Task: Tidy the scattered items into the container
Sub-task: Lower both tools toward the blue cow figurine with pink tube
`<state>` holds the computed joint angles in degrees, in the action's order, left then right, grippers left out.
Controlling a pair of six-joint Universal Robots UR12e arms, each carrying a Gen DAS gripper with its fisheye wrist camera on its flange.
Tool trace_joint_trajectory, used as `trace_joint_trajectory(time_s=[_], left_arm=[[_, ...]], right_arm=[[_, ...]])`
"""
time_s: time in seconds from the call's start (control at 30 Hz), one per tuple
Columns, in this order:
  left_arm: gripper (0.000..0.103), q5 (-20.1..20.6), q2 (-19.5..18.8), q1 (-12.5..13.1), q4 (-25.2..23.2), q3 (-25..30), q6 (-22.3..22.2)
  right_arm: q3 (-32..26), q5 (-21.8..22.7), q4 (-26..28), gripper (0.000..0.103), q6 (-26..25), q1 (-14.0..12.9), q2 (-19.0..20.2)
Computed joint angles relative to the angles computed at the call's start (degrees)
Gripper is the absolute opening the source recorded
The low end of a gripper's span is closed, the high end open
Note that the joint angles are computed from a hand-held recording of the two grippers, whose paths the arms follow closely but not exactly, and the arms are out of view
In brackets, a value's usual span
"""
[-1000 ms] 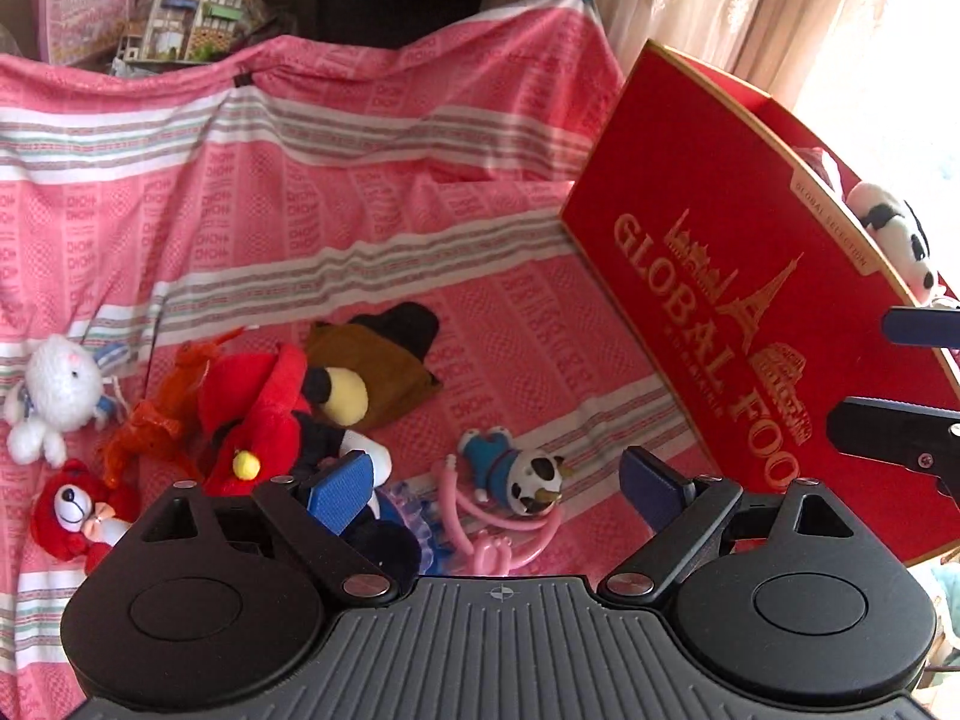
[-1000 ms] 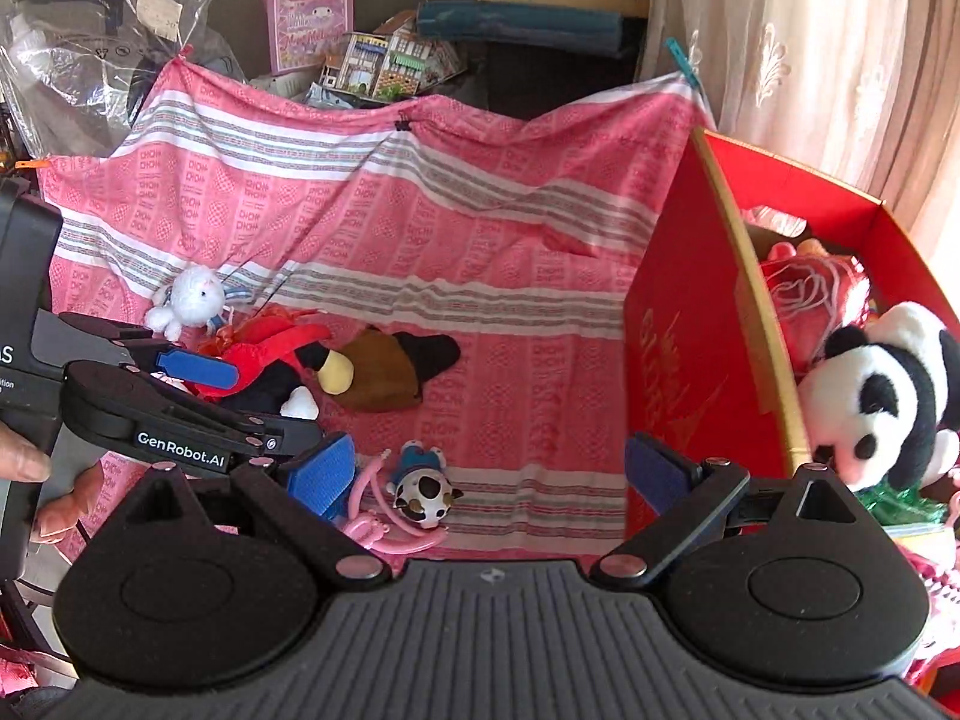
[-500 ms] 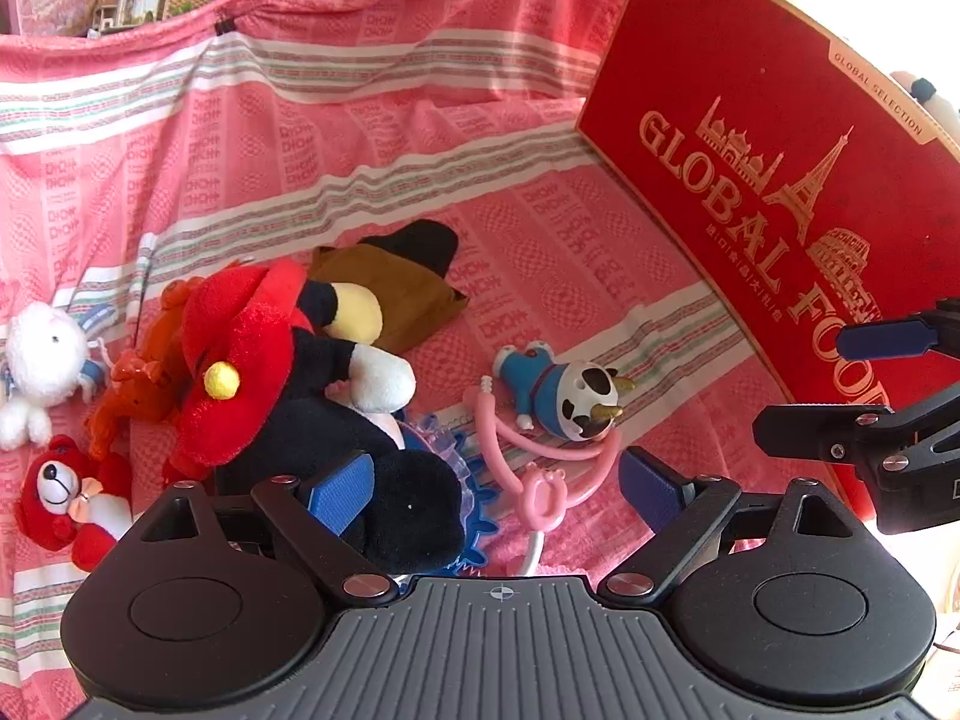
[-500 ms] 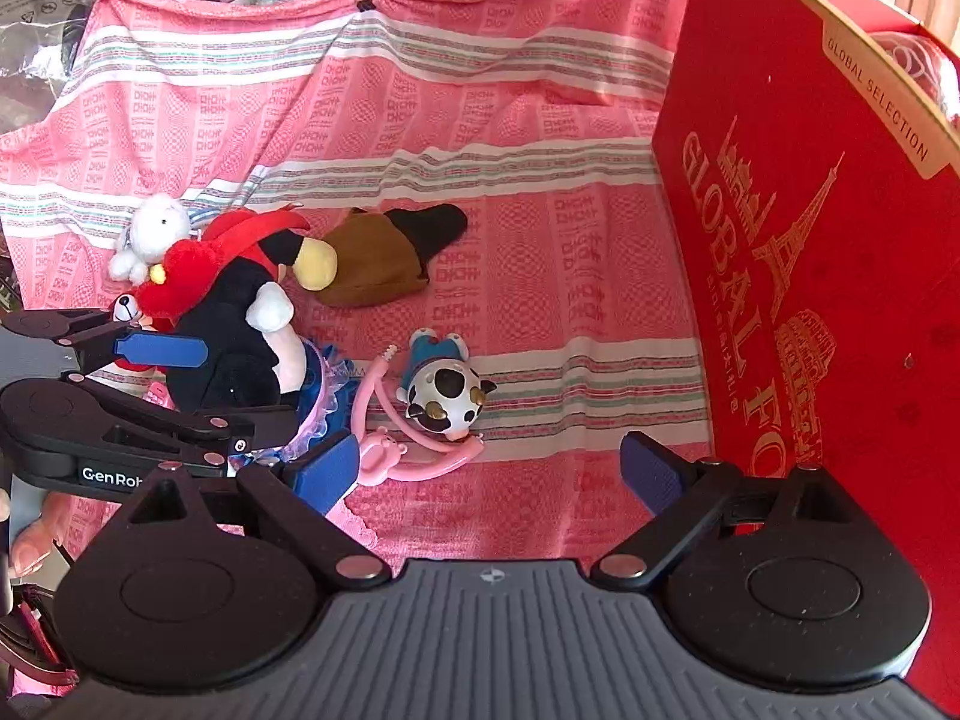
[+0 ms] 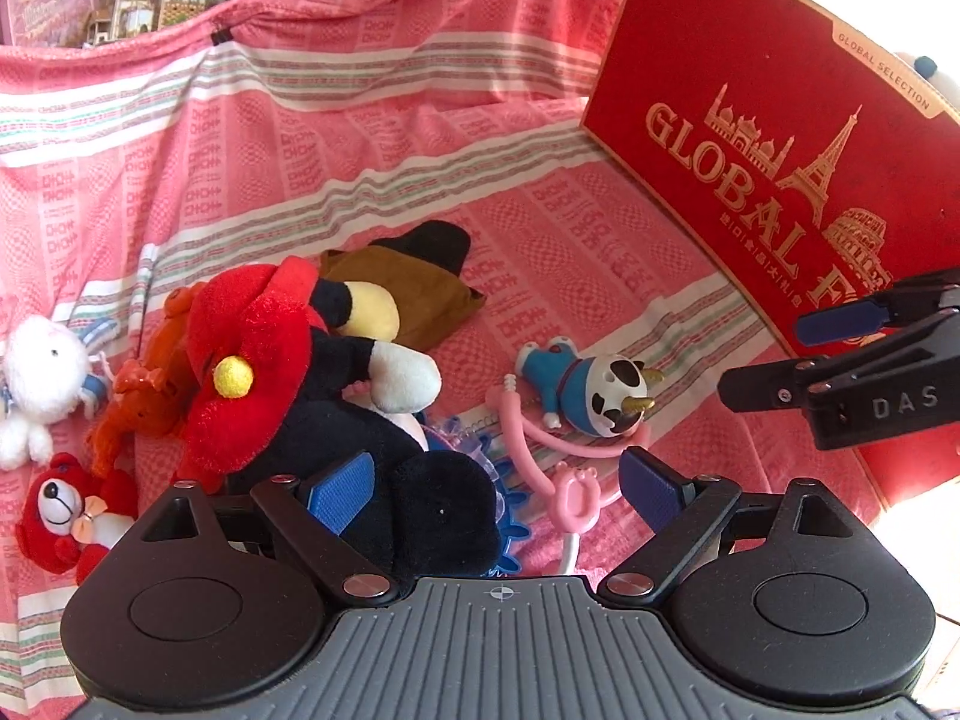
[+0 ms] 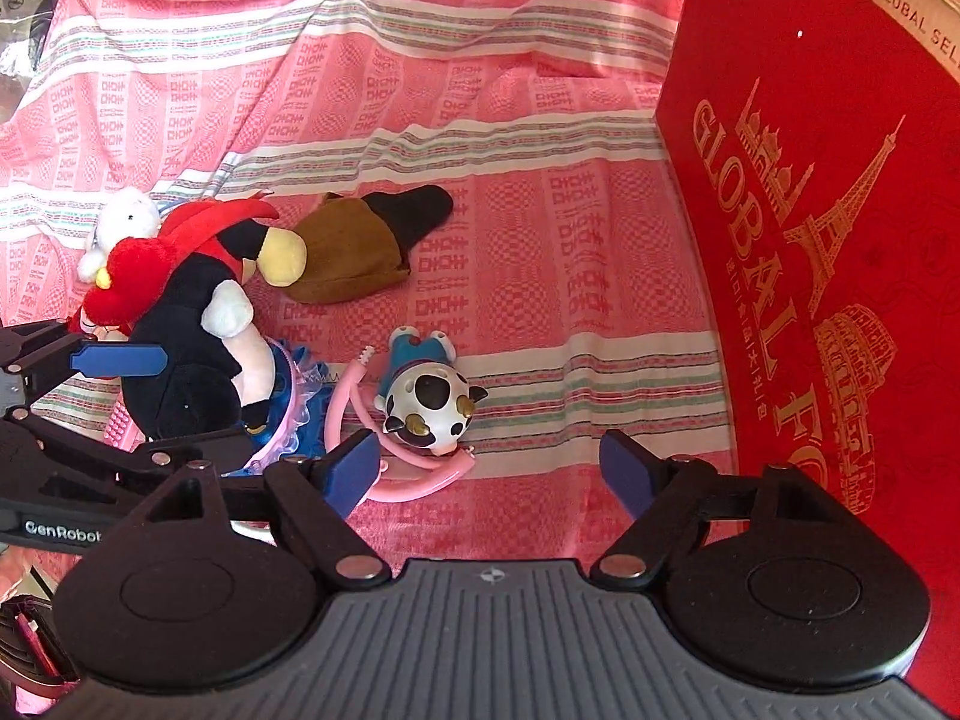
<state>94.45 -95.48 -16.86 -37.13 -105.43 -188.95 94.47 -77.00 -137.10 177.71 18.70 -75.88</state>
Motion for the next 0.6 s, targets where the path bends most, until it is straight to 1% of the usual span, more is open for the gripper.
trace_joint_trajectory(time_s=[0.07,0.13,0.2,0.27,0.43,0.5,0.6], left_arm=[[0.095,0.61,-0.14,-0.26,0.83,-0.19,1.21],[0.095,0.79,-0.26,-0.32,1.77,-0.41,1.66],[0.095,0.38,-0.25,-0.14,2.60,-0.74,1.67],[0.095,-0.15,-0.15,0.09,3.26,-1.08,1.77],[0.095,-0.19,-0.07,0.13,3.73,-1.44,2.33],[0.095,0.23,-0.19,-0.03,3.52,-1.30,2.57],[0.095,0.79,-0.45,-0.25,3.10,-0.95,2.82]], right_arm=[[-0.47,0.50,0.31,0.067,0.36,0.25,0.79],[-1.04,1.24,0.27,0.060,0.24,0.56,1.67],[-1.57,1.95,0.03,0.055,0.65,0.90,2.55],[-2.15,3.15,-0.11,0.047,0.72,1.14,3.40],[-3.19,4.13,-1.16,0.037,-0.43,1.88,5.20],[-3.12,2.72,-2.35,0.036,-1.66,2.29,5.67],[-2.98,1.67,-2.25,0.035,-2.18,2.15,5.89]])
